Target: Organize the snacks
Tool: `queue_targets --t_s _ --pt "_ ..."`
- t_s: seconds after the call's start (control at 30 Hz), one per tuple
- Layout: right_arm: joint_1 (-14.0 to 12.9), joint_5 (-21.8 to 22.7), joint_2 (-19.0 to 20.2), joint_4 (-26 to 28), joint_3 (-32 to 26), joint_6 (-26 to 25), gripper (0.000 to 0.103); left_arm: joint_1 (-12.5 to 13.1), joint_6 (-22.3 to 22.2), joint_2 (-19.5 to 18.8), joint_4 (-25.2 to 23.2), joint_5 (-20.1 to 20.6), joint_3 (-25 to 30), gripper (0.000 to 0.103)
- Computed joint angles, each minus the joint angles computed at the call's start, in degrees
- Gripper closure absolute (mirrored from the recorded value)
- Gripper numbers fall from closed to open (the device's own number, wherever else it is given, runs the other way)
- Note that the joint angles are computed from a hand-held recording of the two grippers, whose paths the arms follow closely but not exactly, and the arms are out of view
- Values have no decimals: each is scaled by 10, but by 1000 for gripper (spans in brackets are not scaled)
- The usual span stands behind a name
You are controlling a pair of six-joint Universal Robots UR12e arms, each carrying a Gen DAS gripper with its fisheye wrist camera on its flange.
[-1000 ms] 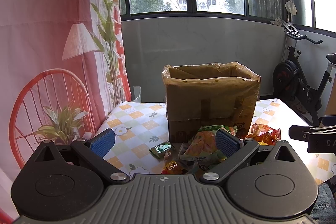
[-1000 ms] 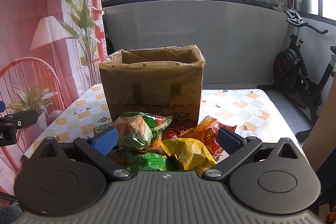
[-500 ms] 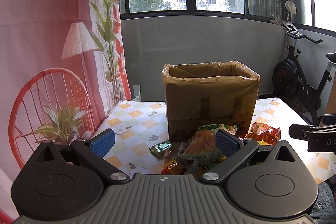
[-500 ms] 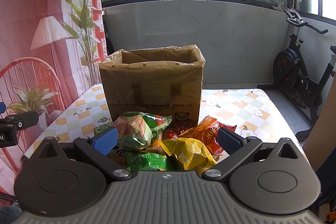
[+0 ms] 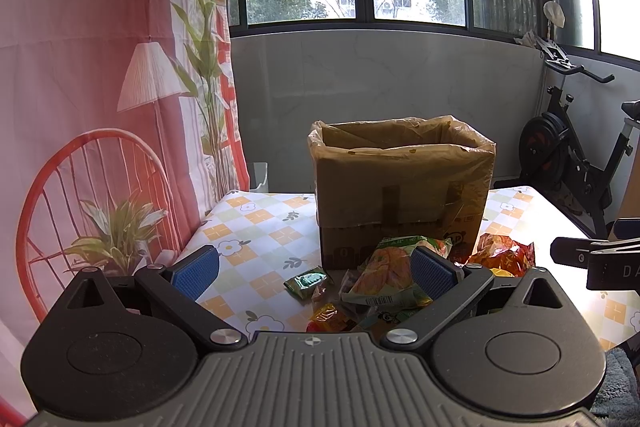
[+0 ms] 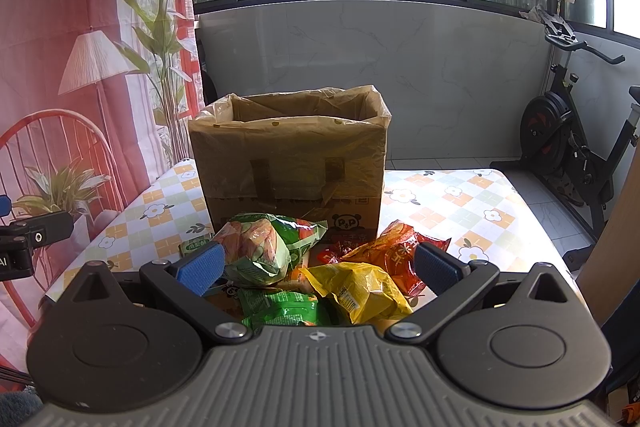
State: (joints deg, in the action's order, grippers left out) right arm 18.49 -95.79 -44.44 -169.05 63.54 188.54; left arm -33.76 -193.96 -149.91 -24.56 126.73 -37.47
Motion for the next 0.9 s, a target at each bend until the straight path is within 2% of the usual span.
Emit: queue_targets --t_s 0.53,0.73,0.8,0.9 --pt "0 0 0 1 0 1 0 1 -4 5 0 -4 -7 0" --pt "0 0 -2 0 2 3 0 4 -22 3 -26 2 3 0" --pt "-1 4 0 -14 0 2 0 5 -25 -3 -32 19 15 0" --pt "-8 18 9 -84 -4 14 0 7 -14 -21 -27 54 48 0"
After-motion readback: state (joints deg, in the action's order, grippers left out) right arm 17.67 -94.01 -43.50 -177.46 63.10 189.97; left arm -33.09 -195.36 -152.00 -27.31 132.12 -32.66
